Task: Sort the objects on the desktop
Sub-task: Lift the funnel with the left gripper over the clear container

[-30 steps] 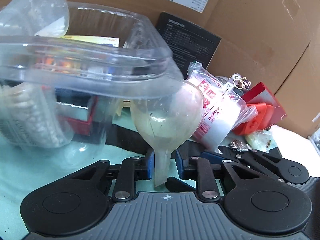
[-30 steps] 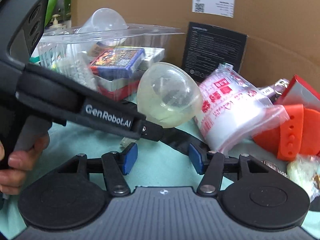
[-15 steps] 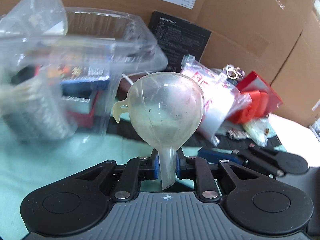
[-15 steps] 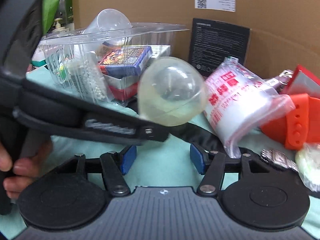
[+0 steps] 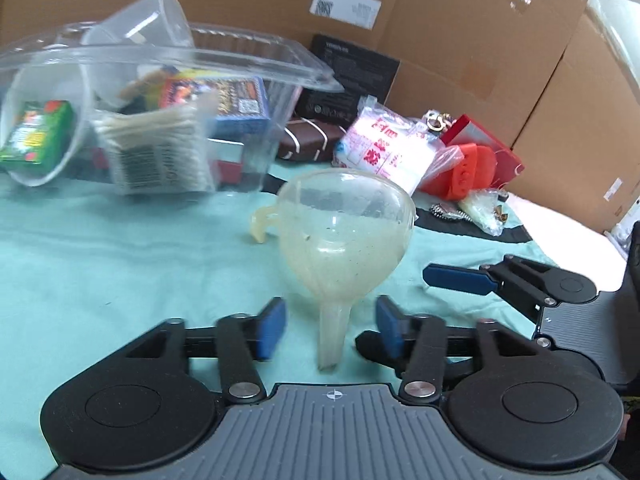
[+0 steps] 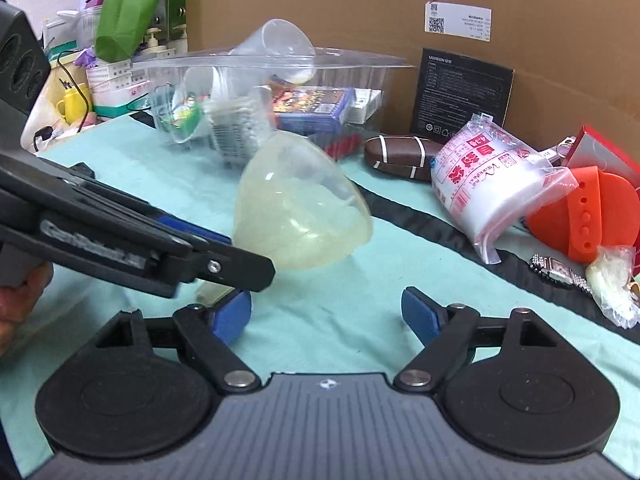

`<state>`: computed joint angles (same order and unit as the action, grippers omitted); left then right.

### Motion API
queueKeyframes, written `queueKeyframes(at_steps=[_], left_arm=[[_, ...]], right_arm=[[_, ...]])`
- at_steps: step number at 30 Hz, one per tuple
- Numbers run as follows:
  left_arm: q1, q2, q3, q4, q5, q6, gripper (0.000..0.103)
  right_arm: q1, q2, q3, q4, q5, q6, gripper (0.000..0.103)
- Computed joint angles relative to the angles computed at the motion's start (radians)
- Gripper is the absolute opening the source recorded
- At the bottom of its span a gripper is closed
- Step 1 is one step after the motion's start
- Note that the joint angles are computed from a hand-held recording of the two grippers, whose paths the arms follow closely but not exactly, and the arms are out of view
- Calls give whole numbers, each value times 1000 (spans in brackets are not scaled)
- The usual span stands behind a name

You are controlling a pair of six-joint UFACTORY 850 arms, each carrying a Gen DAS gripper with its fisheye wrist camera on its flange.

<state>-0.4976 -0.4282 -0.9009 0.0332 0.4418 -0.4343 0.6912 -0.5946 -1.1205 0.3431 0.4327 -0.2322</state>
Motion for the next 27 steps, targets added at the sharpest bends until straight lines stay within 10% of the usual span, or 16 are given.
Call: queueKeyframes(at_steps=[9,27], left_arm=[[22,11,-39,50,19,15,88],[42,-52,-126,203,-29,-118,70]], right_arm=[[-6,7,-3,-63,53,222,86],[-20,-43,-86,-86,5,305,76]])
